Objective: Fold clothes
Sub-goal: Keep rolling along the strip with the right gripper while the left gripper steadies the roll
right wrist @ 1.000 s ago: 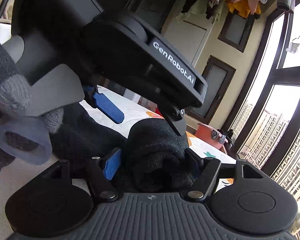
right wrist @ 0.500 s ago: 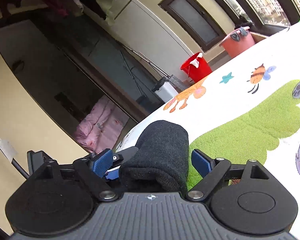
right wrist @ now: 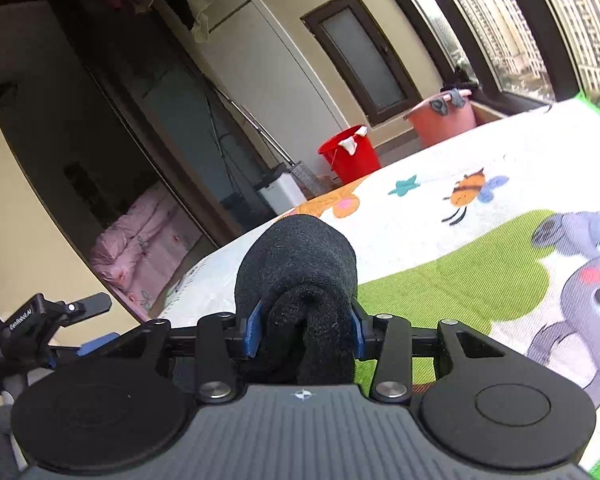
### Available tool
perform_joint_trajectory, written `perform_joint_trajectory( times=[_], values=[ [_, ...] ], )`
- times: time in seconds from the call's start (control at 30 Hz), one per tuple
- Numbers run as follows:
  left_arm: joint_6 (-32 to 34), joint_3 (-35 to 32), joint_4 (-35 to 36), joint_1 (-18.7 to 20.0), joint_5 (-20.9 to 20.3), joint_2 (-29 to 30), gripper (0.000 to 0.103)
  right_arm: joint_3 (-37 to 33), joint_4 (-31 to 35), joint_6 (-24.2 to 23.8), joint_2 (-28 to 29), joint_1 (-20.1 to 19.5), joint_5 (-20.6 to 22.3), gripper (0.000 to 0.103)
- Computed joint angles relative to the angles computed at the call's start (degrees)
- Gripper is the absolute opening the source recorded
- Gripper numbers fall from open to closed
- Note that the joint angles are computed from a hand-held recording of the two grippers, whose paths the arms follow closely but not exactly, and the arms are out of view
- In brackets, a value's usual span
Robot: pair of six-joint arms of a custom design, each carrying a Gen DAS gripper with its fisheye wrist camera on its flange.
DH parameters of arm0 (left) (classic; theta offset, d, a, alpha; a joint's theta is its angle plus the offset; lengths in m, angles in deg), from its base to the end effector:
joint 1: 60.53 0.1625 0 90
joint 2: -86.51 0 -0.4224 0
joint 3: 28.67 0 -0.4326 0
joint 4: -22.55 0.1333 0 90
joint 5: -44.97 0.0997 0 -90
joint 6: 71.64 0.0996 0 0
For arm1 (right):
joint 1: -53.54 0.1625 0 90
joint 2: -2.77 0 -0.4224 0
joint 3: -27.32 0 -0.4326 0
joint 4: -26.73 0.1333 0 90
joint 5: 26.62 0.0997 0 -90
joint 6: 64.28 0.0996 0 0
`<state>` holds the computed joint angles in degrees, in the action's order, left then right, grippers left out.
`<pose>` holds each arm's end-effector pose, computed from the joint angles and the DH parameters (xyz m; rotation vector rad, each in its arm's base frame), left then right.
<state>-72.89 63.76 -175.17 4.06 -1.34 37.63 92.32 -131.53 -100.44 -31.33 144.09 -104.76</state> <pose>-0.1176 -0.7186 0.2410 -0.0805 2.2737 -1.5500 0.1620 -0.8579 0.1602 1.0281 -2.7694 1.0441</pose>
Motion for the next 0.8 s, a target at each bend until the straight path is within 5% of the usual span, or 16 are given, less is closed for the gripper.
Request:
perform_joint_trajectory(
  times=[0.2, 0.37, 0.47, 0.6, 0.7, 0.8],
  values=[
    [2.43, -3.78, 2.47, -0.26, -2.39, 3.43, 0.103, 8.10, -16.36, -21.03, -0.53, 3.61, -7.40, 0.046],
    [5.74, -7.92, 5.83, -1.23, -3.75, 6.45, 0.103, 14.80, -27.52, -38.72, 0.67, 5.25, -6.66, 0.052],
    [8.57, -10.32, 6.78, -2.13, -2.77, 8.30, 0.103, 17.57, -30.39, -45.21, 0.95, 5.52, -5.36, 0.055],
    [13.66, -15.24, 9.45, -2.74, 5.06, 12.25, 0.103, 19.03, -27.55, -46.33, -0.24, 5.24, -3.57, 0.081],
    [12.88, -15.29, 9.13, -1.63, 4.83, 12.48, 0.103, 18.81, -20.98, -44.07, -2.55, 4.66, -2.51, 0.082],
    [11.66, -14.83, 8.06, -0.84, 5.48, 12.14, 0.103, 17.35, -11.14, -36.31, -5.87, 3.72, -1.12, 0.085]
  ],
)
